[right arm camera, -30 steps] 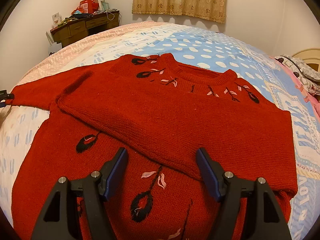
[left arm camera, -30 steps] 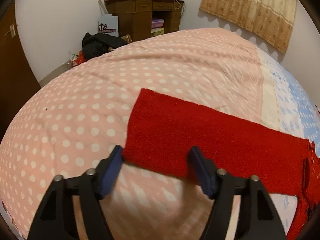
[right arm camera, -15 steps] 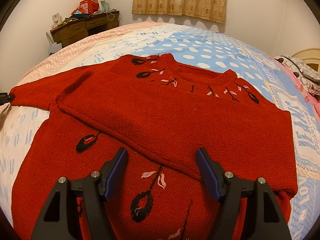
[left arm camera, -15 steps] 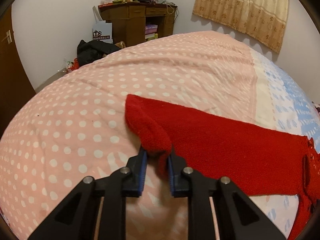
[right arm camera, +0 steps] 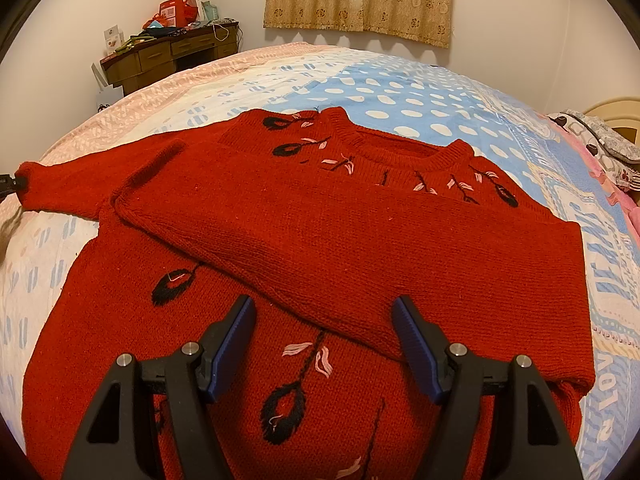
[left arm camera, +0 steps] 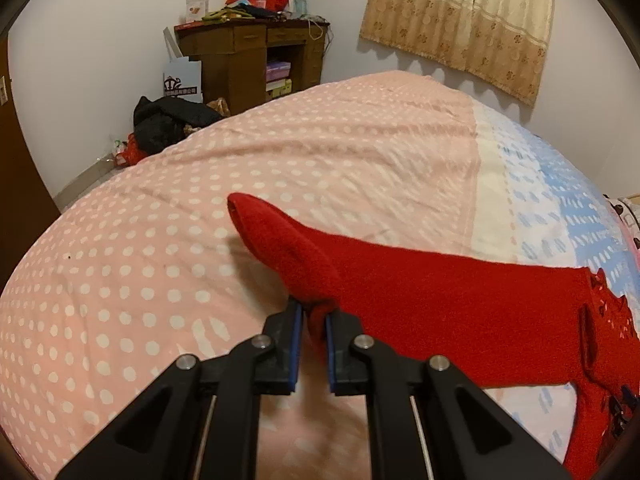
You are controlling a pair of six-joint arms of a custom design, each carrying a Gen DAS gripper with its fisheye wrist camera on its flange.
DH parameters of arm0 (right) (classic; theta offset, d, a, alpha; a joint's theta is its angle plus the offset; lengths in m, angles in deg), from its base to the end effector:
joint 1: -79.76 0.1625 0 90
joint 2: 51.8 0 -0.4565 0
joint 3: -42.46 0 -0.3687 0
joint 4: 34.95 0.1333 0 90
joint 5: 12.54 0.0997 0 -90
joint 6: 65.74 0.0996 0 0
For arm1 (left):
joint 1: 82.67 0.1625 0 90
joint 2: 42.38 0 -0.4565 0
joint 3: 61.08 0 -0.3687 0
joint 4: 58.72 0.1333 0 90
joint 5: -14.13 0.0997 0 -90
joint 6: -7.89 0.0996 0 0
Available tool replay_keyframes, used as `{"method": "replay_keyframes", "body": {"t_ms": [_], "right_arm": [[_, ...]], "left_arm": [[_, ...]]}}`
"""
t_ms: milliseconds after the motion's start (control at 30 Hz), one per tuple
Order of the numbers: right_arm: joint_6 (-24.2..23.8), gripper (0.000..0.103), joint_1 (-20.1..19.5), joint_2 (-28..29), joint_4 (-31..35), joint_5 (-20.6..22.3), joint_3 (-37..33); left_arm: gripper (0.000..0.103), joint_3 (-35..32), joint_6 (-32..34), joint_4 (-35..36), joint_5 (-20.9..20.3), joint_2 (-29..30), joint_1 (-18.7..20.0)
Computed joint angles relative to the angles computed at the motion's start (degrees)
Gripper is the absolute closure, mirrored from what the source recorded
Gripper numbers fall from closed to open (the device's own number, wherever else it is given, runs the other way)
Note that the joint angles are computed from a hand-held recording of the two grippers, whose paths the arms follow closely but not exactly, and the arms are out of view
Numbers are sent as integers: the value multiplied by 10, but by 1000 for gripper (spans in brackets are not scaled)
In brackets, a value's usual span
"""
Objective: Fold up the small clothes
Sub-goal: 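Close the left gripper on the sleeve cuff, then lift the sleeve with the left gripper, fold it across the sweater front, release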
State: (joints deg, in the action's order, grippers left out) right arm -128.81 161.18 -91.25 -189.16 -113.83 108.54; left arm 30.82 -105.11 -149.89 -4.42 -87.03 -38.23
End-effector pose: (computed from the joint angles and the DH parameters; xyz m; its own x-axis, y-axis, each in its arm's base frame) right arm -0.0099 -0.8285 0.2707 -0.5365 -0.5789 0.6140 -0.7951 0.5906 -0.1379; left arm -0.2842 -0.5977 0.1188 -0.5594 -0.7226 -0.4061 0.0503 0.4594 -0.8868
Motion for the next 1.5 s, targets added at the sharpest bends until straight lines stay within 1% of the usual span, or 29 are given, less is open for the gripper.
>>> {"method": "replay_keyframes", "body": {"t_ms": [100, 267, 400, 467, 600, 667, 767, 833, 967, 1167, 1267, 1333, 1400, 1500], "right_arm": [[-1, 32, 0, 0, 0, 0, 0], [0, 32, 0, 0, 0, 0, 0], [0, 31, 0, 0, -1, 0, 1], [1, 31, 0, 1, 1, -3, -1], [7, 30, 3, 0, 48, -8, -24], [10, 30, 3, -8, 51, -8, -22], [32, 30, -3, -29, 73, 22, -18], [30, 29, -7, -46, 77, 35, -9], [11, 29, -14, -70, 67, 39, 17], [14, 29, -31, -96, 76, 53, 32], [21, 29, -40, -110, 82, 66, 40], [23, 29, -45, -119, 88, 74, 44], [21, 29, -50, -129, 89, 81, 52], [15, 29, -57, -145, 91, 90, 66]], "left_arm": [[93, -3, 2, -2, 4, 0, -4], [93, 11, 59, -88, 8, -5, -10], [93, 5, 83, -114, 13, -4, -17], [93, 6, 106, -143, 16, -5, -21], [93, -3, 126, -158, 26, -6, -29], [93, -10, 136, -160, 35, -5, -34], [93, -21, 169, -182, 45, 2, -39], [93, -28, 217, -229, 48, 10, -41], [93, -50, 294, -300, 57, 32, -44], [93, -97, 438, -431, 59, 79, -47], [93, -131, 510, -490, 57, 106, -48], [93, -154, 540, -508, 59, 122, -49], [93, -181, 572, -517, 70, 140, -53], [93, -222, 672, -600, 71, 173, -57]]}}
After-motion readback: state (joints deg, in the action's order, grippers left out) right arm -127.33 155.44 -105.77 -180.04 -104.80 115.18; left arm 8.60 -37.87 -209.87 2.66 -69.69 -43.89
